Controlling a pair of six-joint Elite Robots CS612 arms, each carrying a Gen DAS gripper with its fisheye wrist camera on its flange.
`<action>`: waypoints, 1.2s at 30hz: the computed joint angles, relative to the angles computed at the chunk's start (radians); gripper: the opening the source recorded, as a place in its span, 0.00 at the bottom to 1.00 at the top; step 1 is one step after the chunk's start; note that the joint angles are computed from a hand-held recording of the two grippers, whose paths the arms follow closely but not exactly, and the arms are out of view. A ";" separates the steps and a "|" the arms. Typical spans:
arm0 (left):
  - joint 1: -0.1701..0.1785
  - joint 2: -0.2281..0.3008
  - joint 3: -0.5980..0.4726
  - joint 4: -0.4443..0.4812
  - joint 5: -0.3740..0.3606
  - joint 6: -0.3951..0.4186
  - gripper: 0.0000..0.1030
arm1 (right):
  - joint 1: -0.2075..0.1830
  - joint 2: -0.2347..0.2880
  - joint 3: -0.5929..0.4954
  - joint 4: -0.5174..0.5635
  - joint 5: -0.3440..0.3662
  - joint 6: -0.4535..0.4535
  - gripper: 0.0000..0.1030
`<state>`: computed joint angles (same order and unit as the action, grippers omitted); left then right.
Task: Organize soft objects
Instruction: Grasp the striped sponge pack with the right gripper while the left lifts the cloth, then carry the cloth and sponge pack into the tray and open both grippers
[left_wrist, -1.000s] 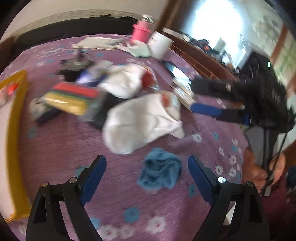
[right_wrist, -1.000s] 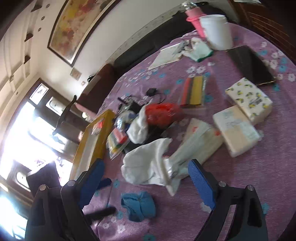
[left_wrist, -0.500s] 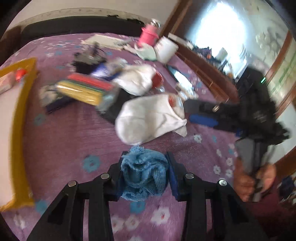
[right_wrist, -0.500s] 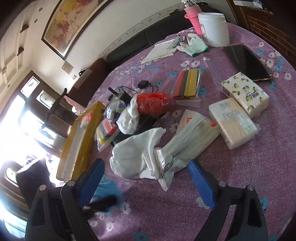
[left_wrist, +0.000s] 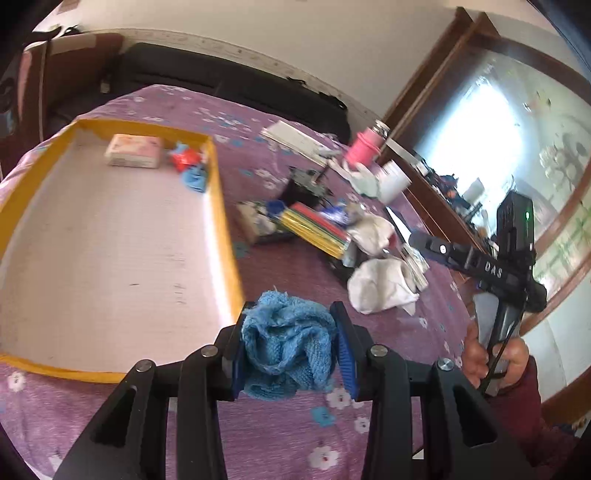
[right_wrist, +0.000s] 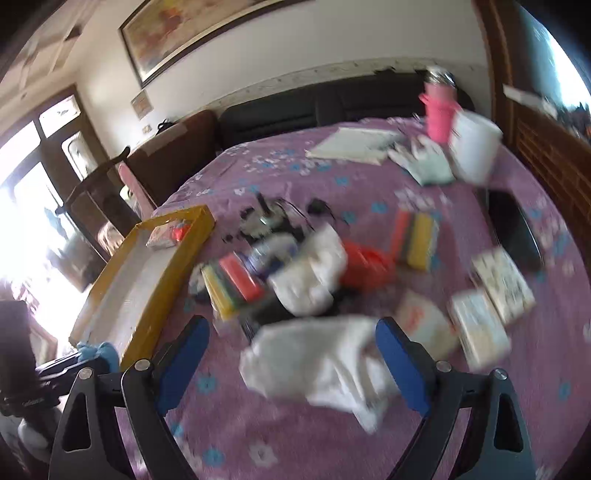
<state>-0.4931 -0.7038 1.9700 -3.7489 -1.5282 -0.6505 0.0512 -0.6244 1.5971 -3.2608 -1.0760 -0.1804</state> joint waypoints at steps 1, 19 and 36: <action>0.002 -0.002 0.006 -0.004 0.003 -0.005 0.38 | 0.007 0.001 -0.010 0.016 0.007 -0.019 0.91; 0.037 -0.028 0.096 -0.097 0.086 -0.084 0.38 | 0.149 0.082 -0.158 0.122 -0.354 -0.242 0.40; 0.195 -0.052 -0.010 0.182 0.018 -0.040 0.38 | 0.196 0.051 -0.220 0.210 -0.168 -0.173 0.14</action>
